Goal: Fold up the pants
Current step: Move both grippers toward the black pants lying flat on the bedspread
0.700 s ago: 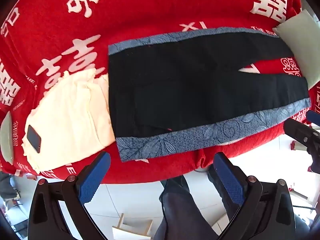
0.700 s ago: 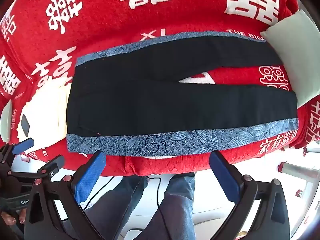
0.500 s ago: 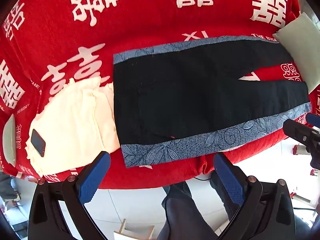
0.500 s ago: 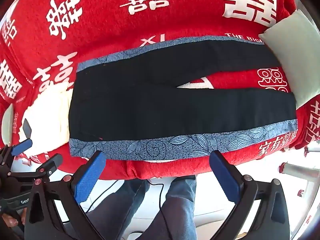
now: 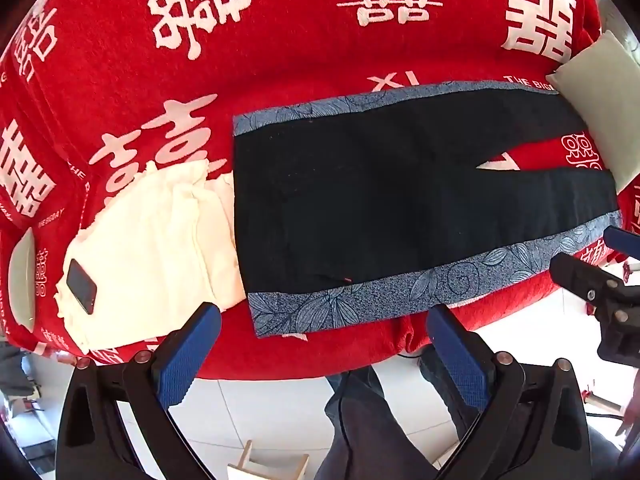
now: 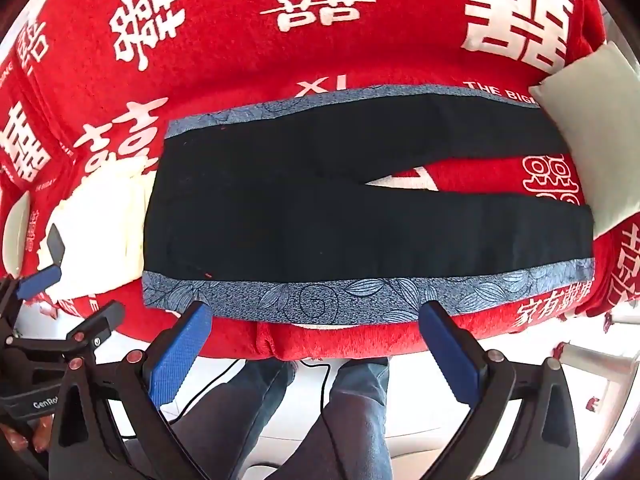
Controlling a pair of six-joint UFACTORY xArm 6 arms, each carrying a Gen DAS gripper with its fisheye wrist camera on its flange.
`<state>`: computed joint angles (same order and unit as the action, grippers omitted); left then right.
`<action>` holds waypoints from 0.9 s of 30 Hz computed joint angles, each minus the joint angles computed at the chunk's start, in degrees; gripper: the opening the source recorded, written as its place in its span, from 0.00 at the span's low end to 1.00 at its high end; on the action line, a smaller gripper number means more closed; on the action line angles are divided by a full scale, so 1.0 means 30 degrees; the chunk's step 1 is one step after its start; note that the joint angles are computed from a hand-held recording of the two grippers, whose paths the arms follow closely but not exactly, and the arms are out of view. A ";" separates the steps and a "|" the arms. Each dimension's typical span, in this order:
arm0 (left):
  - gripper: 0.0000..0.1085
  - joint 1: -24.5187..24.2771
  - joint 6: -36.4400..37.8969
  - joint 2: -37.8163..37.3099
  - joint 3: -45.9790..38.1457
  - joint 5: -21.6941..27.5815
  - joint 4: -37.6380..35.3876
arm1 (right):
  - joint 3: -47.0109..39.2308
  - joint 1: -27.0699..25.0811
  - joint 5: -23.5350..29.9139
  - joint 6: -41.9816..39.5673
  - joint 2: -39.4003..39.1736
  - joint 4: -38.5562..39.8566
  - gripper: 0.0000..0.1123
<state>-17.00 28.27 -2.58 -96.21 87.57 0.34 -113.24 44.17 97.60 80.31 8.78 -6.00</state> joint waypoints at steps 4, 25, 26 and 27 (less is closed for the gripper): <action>0.95 -0.0049 0.0027 -0.0002 -0.0051 0.0060 -0.0030 | -0.0856 -0.0017 0.0738 -0.0427 0.0525 -0.0045 0.92; 0.95 -0.0509 -0.0281 -0.0284 0.0061 -0.0830 0.0515 | -0.1229 -0.0296 0.1068 -0.0953 0.0613 -0.0228 0.92; 0.95 -0.0515 -0.0329 -0.0295 0.0064 -0.0868 0.0549 | -0.1312 -0.0309 0.1084 -0.1016 0.0667 -0.0227 0.92; 0.95 -0.0512 -0.0373 -0.0288 0.0070 -0.0895 0.0555 | -0.1345 -0.0307 0.1078 -0.1042 0.0694 -0.0228 0.92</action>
